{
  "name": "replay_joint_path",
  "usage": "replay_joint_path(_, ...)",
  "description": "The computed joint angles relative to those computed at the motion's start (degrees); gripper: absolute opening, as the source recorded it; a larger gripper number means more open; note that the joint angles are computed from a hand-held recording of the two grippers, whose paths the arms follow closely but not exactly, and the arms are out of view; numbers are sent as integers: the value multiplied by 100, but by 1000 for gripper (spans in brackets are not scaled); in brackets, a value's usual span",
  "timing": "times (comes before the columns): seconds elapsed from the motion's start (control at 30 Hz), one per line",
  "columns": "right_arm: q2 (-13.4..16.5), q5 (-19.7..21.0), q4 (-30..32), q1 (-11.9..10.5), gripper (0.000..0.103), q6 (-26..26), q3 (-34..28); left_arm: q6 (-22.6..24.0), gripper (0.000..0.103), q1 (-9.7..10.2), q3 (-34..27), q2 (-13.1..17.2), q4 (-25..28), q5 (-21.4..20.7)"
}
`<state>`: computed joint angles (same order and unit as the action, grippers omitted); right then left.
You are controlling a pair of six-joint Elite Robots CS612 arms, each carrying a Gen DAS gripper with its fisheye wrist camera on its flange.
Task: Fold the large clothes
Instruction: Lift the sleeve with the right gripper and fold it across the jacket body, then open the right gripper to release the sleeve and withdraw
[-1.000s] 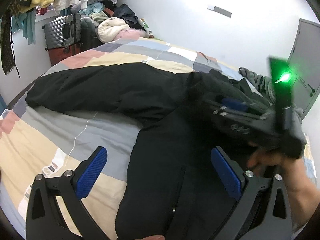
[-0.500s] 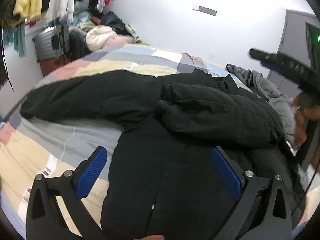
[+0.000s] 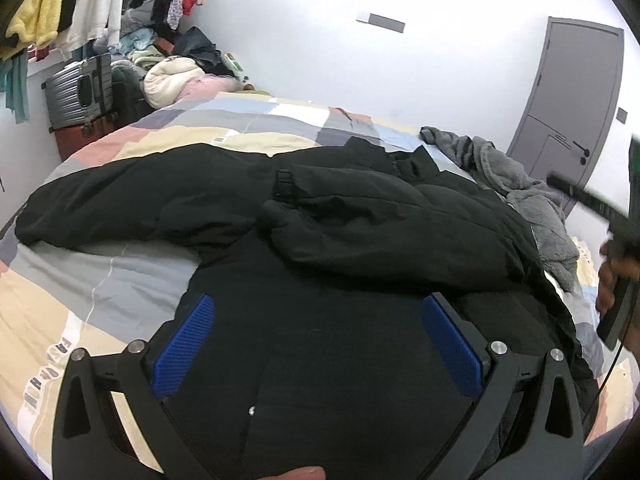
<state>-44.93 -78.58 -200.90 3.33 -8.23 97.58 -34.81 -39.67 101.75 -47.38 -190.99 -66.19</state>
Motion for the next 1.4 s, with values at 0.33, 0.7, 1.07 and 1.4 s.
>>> replay_joint_path(0.33, 56, -161, 1277, -279, 60, -75, 218, -7, 103, -62, -79, 25, 173, -32)
replay_joint_path(0.7, 348, -798, 1162, -116, 45, -697, 3, -150, 103, -100, -127, 11, 463, 10)
replay_joint_path(1.07, 490, -319, 450, -188, 12, -310, -238, -93, 103, -151, -197, 51, 367, -37)
replay_joint_path(1.4, 560, -392, 213, -279, 10, 168, -346, -57, 103, -169, -236, 72, 347, -68)
